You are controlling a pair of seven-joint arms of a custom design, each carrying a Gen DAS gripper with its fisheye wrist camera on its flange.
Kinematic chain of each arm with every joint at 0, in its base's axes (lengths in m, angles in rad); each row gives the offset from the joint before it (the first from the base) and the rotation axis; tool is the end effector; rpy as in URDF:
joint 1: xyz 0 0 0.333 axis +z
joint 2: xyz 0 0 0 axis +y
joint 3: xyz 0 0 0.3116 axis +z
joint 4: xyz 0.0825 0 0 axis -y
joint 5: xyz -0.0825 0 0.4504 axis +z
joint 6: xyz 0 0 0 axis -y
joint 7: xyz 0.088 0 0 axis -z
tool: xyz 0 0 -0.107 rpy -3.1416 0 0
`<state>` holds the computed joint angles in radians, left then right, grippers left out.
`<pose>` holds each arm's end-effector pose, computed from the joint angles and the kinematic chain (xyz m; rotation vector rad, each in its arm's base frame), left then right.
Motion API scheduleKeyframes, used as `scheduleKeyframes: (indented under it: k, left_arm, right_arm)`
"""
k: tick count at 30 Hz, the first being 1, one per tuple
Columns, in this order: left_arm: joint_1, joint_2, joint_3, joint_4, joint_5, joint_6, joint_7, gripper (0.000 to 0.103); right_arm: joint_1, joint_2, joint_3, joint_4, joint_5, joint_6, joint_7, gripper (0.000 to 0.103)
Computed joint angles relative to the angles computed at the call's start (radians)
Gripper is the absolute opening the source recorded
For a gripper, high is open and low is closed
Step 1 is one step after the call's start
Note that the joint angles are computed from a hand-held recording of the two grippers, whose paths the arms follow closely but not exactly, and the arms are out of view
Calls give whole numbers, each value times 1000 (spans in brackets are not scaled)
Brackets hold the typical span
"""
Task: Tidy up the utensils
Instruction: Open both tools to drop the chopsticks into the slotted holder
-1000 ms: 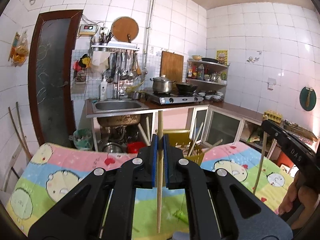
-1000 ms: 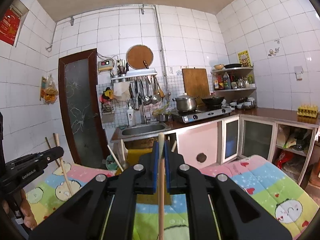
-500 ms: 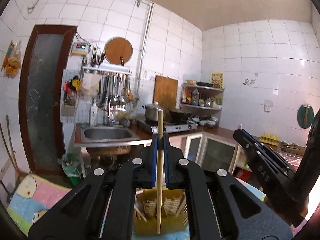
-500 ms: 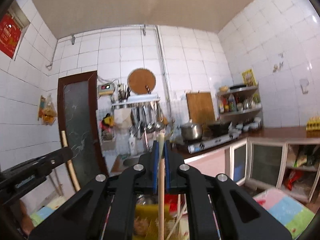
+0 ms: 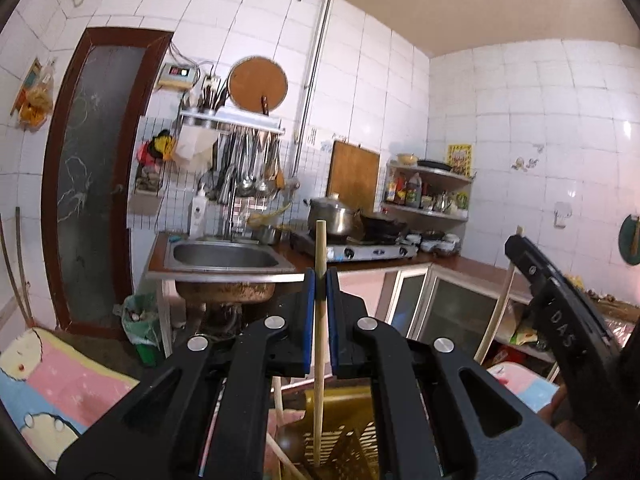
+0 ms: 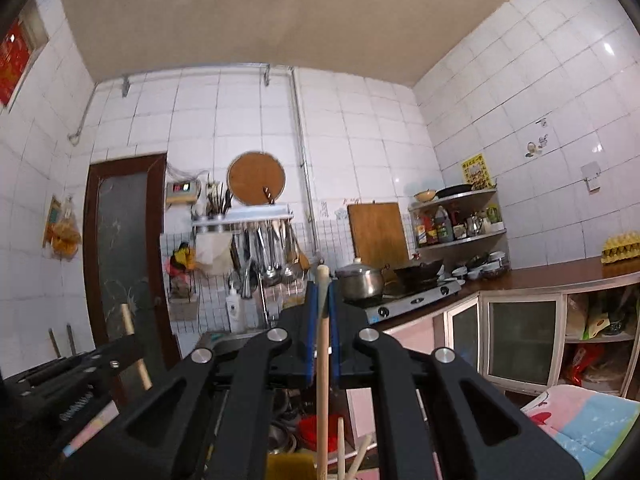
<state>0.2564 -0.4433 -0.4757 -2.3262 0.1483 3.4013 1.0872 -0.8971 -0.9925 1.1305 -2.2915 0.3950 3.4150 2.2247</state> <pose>0.4980 -0.1698 0.6392 -1.3031 1.3723 -1.3928 0.4601 0.2697 0.6379 -0.9638 1.1819 -1.1516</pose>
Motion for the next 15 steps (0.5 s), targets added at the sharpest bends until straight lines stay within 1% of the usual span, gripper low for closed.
scheduleKeyframes:
  k: [3, 4, 6, 9, 10, 11, 12, 13, 14, 15]
  left_arm:
    - [32, 15, -33, -9, -12, 1, 6, 4]
    - [30, 20, -31, -10, -12, -2, 8, 4]
    - [15, 31, -17, -7, -7, -21, 8, 5]
    - [-16, 33, 18, -9, 13, -51, -1, 5]
    - [-19, 25, 23, -15, 20, -62, -8, 5]
    - [-34, 22, 40, -18, 31, -74, -14, 6]
    - [-84, 14, 89, -25, 52, -98, -15, 10]
    - [-106, 4, 112, -33, 66, -111, -23, 23]
    - [-114, -21, 122, -46, 75, -134, -36, 41]
    - [-119, -41, 131, -58, 86, -146, -47, 51]
  right_arm:
    - [29, 64, 0, -8, -41, 21, -36, 6]
    - [29, 73, 3, -6, -43, 23, -46, 6]
    - [59, 111, -9, -11, -61, 11, -79, 6]
    - [92, 138, -28, -17, -70, -27, -108, 6]
    - [112, 154, -43, -20, -80, -45, -120, 6]
    - [137, 175, -60, -24, -92, -60, -129, 7]
    - [166, 191, -82, -31, -102, -78, -137, 8]
    - [189, 200, -101, -36, -110, -103, -140, 16]
    - [224, 210, -132, -47, -119, -128, -141, 29]
    - [247, 218, -155, -52, -128, -144, -136, 64]
